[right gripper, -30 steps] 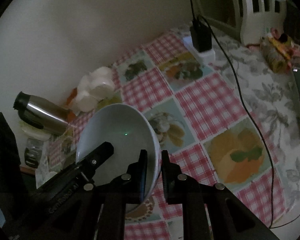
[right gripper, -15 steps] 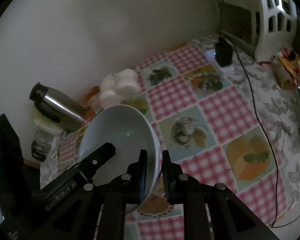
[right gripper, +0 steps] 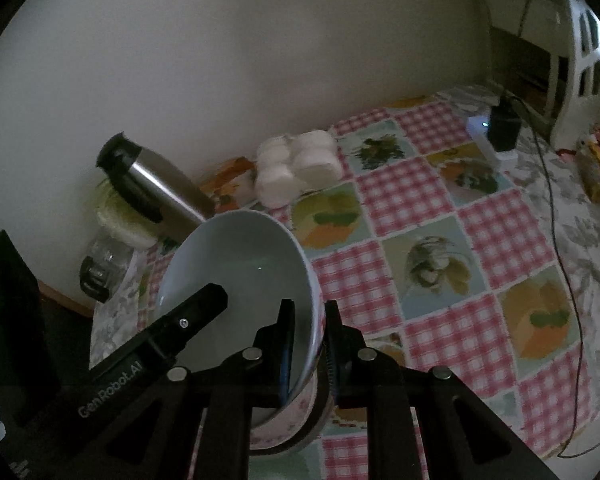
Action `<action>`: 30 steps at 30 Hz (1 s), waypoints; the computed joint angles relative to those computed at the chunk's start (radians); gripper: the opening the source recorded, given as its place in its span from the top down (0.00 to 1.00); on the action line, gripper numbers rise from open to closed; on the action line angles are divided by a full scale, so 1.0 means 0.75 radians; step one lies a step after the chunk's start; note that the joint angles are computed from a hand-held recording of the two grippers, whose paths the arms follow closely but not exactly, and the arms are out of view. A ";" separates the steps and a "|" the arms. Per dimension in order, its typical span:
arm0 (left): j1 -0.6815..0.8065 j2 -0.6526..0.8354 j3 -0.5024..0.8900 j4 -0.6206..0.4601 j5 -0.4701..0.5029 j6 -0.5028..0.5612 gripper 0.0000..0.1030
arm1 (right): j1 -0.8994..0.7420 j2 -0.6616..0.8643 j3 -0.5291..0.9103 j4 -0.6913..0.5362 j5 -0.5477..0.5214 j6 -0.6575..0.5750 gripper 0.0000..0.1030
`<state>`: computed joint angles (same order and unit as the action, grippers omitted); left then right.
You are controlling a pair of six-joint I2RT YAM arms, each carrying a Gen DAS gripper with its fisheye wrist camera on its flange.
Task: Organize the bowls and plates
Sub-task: 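Carry the round white bowl with the right gripper over the basin stack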
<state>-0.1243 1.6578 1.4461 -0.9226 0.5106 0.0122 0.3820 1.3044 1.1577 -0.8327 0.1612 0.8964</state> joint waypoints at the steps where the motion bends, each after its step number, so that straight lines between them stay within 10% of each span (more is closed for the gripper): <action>1: 0.019 -0.001 -0.002 -0.002 0.006 0.004 0.75 | 0.024 0.022 0.019 0.000 0.009 0.005 0.84; 30: 0.429 0.050 -0.038 -0.080 0.130 0.136 0.73 | 0.338 0.466 0.420 -0.099 0.122 0.018 0.83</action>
